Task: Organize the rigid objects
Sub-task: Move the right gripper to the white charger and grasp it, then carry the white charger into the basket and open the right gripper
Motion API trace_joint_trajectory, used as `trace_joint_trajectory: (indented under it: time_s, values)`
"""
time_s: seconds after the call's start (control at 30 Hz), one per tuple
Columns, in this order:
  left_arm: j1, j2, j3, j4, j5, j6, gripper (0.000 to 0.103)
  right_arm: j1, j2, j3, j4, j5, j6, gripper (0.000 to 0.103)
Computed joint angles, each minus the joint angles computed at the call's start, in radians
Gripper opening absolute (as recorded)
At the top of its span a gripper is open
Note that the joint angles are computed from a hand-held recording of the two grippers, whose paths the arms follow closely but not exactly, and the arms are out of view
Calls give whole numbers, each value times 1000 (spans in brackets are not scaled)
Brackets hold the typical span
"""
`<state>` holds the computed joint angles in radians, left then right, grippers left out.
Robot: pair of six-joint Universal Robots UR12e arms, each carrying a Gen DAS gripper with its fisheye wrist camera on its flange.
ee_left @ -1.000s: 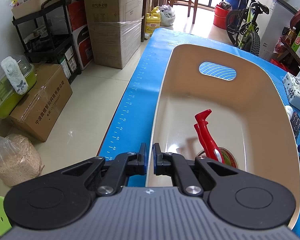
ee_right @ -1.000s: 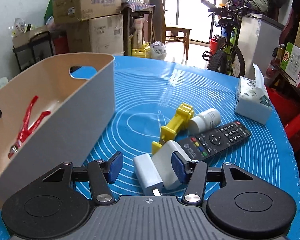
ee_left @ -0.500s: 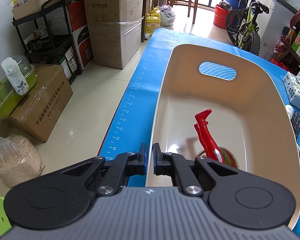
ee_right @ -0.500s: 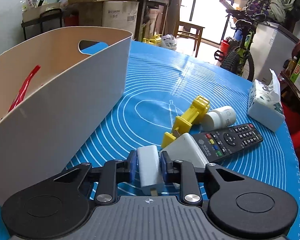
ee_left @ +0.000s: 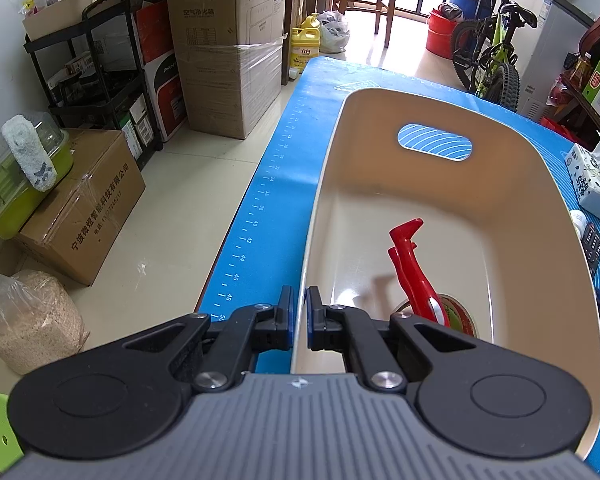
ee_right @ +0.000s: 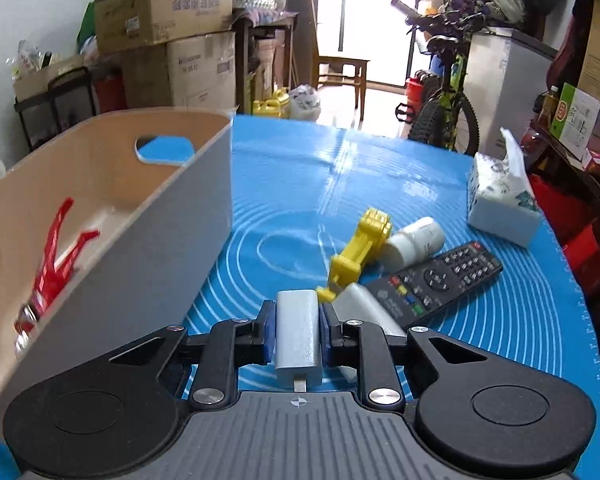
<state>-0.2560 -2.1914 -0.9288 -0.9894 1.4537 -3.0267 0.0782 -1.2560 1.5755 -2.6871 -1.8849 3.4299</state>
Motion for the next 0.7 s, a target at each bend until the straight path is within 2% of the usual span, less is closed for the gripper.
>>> trace_joint_trajectory:
  time_s: [0.27, 0.43, 0.7]
  values:
    - [0, 0, -1, 1, 2, 2, 8, 17, 3, -50, -65, -34, 6, 32]
    - [0, 0, 0, 1, 0, 1, 8, 37, 17, -98, -113, -45, -36, 32]
    - [0, 0, -1, 1, 0, 2, 8, 57, 61, -196, -94, 26, -99, 32]
